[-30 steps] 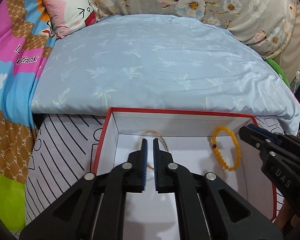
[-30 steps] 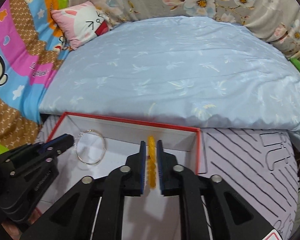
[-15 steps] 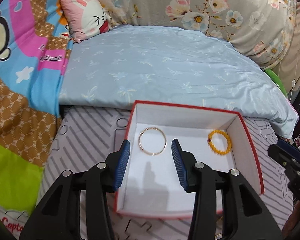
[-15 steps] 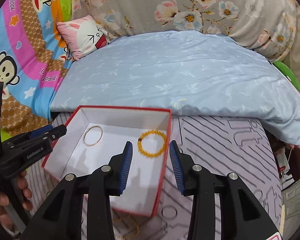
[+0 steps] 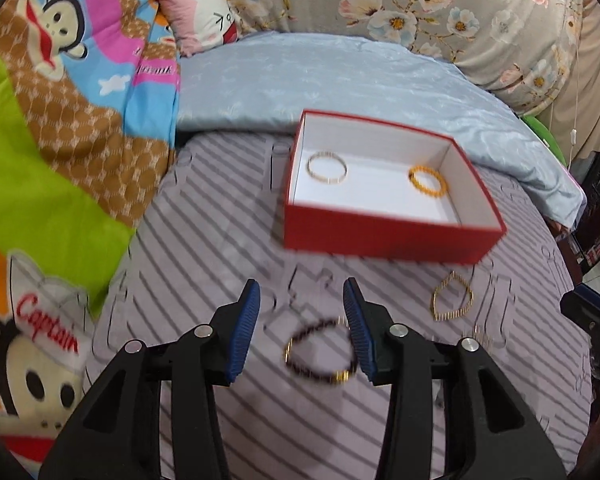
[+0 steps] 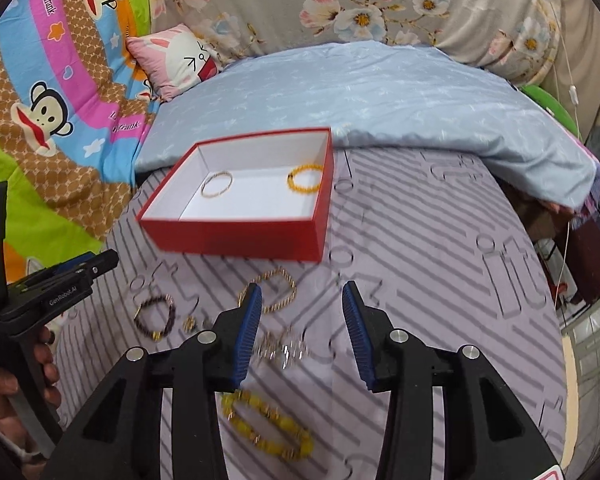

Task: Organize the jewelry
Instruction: 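Grasp the dark brown bead bracelet with the left tool while the right tool grasps the yellow glass bead bracelet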

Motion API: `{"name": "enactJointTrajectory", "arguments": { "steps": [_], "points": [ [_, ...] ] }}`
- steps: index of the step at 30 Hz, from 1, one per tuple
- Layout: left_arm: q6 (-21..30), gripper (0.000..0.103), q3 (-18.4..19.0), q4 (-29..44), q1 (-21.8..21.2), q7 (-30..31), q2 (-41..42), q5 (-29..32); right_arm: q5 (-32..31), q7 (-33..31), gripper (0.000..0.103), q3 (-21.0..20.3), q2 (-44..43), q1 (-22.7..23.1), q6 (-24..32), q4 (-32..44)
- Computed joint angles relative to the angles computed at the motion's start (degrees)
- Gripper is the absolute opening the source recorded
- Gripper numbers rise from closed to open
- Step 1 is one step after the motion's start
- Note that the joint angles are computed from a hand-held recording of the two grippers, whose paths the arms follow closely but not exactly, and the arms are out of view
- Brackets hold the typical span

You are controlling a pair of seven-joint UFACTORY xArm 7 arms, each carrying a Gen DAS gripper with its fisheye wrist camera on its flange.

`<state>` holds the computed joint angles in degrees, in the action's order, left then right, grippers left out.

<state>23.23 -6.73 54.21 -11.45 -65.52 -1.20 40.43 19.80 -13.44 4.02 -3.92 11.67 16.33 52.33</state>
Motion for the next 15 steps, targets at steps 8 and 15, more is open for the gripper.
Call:
{"name": "enactJointTrajectory", "arguments": {
  "steps": [8,15],
  "points": [
    [-0.26,0.042,-1.57,-7.69,0.04,-1.26,-3.65,-2.98,0.94,0.44,0.042,-0.62,-6.98,2.62,1.19,-9.49],
    [-1.99,0.042,-1.60,-7.74,0.55,-1.57,-1.04,-4.76,1.38,0.79,0.042,-1.25,-8.09,4.21,1.93,-12.46]
  ]
}}
